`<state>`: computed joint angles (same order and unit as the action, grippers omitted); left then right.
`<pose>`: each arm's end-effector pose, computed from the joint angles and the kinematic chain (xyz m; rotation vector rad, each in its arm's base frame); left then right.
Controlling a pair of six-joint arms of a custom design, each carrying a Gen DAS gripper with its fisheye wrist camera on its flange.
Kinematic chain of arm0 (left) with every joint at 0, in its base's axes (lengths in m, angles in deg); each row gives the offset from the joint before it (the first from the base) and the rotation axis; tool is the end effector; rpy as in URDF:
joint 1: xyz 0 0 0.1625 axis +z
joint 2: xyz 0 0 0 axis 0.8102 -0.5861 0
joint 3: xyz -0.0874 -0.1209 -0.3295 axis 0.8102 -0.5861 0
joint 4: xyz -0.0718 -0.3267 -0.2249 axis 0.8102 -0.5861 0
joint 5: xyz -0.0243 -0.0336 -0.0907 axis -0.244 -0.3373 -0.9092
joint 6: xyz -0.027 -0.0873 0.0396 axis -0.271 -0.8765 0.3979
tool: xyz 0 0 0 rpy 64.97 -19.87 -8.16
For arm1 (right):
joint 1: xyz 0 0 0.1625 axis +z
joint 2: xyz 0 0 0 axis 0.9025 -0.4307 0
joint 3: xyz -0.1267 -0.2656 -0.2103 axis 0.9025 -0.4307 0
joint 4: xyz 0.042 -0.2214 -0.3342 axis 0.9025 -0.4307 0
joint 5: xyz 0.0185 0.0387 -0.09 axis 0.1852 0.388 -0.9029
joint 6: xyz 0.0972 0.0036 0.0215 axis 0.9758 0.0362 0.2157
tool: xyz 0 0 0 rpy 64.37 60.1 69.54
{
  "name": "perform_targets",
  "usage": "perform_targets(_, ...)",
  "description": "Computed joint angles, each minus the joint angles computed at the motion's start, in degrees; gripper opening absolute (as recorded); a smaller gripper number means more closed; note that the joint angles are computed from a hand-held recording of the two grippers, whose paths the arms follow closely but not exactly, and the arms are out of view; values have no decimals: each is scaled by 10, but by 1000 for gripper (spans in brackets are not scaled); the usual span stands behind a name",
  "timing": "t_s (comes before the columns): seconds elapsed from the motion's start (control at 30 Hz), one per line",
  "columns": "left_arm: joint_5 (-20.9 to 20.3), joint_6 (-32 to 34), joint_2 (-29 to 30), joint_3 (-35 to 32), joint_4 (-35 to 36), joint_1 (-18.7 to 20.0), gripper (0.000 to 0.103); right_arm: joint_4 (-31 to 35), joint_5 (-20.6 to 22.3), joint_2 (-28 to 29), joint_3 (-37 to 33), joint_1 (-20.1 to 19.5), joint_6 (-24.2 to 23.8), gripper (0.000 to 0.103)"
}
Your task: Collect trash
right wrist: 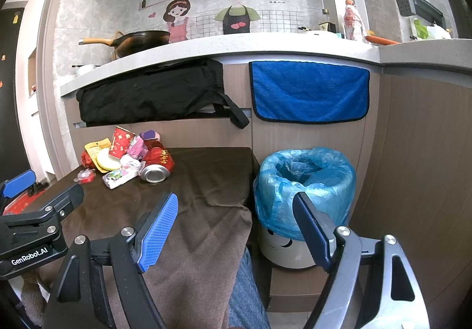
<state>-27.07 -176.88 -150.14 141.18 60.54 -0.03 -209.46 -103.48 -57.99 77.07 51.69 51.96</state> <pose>-0.0652 -0.4357 0.2269 0.7458 2.0211 -1.3060 0.2753 -0.4134 0.0028 0.4391 -1.9698 1.4299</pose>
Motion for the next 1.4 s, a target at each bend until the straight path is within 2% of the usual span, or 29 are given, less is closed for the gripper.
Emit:
perform_targets(0.43, 2, 0, 1, -1, 0, 2, 103, 0, -1, 2, -3, 0, -1, 78)
perform_targets(0.57, -2, -13, 24, -21, 14, -4, 103, -2, 1, -1, -3, -4, -7, 78)
perform_targets(0.73, 17, -20, 62, -62, 45, 9, 103, 18, 5, -23, -2, -20, 1, 78)
perform_targets(0.9, 53, -6, 123, -155, 89, 45, 103, 53, -2, -26, -45, -28, -26, 78)
perform_targets(1.03, 118, -27, 176, -250, 151, 90, 103, 97, 9, -17, -95, -35, -43, 78)
perform_targets(1.13, 156, -38, 226, -346, 216, 127, 103, 164, 32, -12, -139, -46, -35, 78)
perform_targets(1.27, 169, -49, 277, -463, 267, 171, 103, 228, 52, 20, -218, -54, -48, 78)
perform_targets(1.4, 175, -76, 339, -614, 328, 216, 103, 311, 72, 53, -298, -63, -46, 78)
